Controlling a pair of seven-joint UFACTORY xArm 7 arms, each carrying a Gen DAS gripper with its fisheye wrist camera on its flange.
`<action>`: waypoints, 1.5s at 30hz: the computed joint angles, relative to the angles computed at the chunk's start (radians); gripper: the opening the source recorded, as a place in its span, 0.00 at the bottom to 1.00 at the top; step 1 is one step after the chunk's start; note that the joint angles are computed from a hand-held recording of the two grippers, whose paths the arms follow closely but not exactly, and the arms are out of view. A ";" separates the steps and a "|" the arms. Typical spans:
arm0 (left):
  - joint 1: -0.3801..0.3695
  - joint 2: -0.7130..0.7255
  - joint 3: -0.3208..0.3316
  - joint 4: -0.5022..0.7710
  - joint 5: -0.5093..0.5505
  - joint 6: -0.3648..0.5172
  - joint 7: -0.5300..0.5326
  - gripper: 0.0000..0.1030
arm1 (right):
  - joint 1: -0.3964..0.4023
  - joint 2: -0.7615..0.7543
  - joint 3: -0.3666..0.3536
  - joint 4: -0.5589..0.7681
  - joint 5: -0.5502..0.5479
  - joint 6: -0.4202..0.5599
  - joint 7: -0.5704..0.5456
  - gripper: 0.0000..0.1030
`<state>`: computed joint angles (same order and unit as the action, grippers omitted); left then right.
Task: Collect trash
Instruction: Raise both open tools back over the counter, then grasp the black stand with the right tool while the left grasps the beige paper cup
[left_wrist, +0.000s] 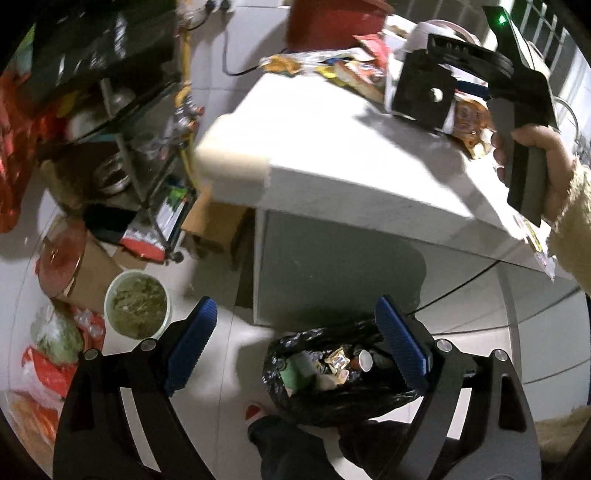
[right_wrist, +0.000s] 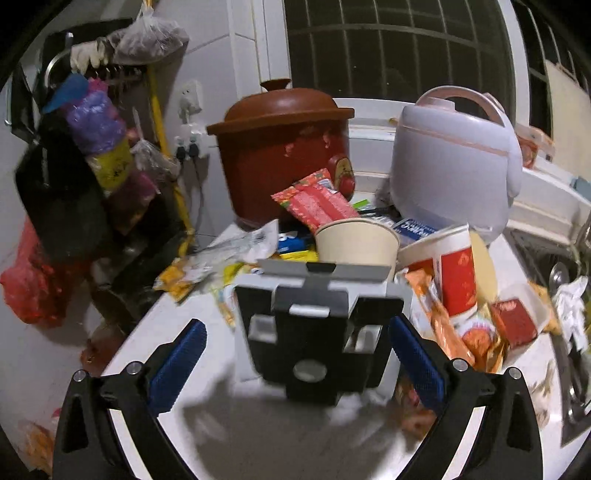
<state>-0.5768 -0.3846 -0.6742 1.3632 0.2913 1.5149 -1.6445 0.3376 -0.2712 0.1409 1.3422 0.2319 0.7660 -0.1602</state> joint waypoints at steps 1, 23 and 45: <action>-0.003 -0.013 0.005 -0.011 -0.011 0.001 -0.010 0.83 | -0.006 0.025 0.010 0.022 -0.025 0.020 0.016 0.88; 0.110 0.016 0.036 0.053 0.118 -0.116 0.154 0.83 | -0.013 -0.073 -0.147 0.171 0.333 0.247 -0.157 0.39; 0.023 0.703 0.384 0.697 0.073 -0.375 0.351 0.83 | -0.172 -0.060 -0.341 0.441 0.466 0.411 -0.227 0.39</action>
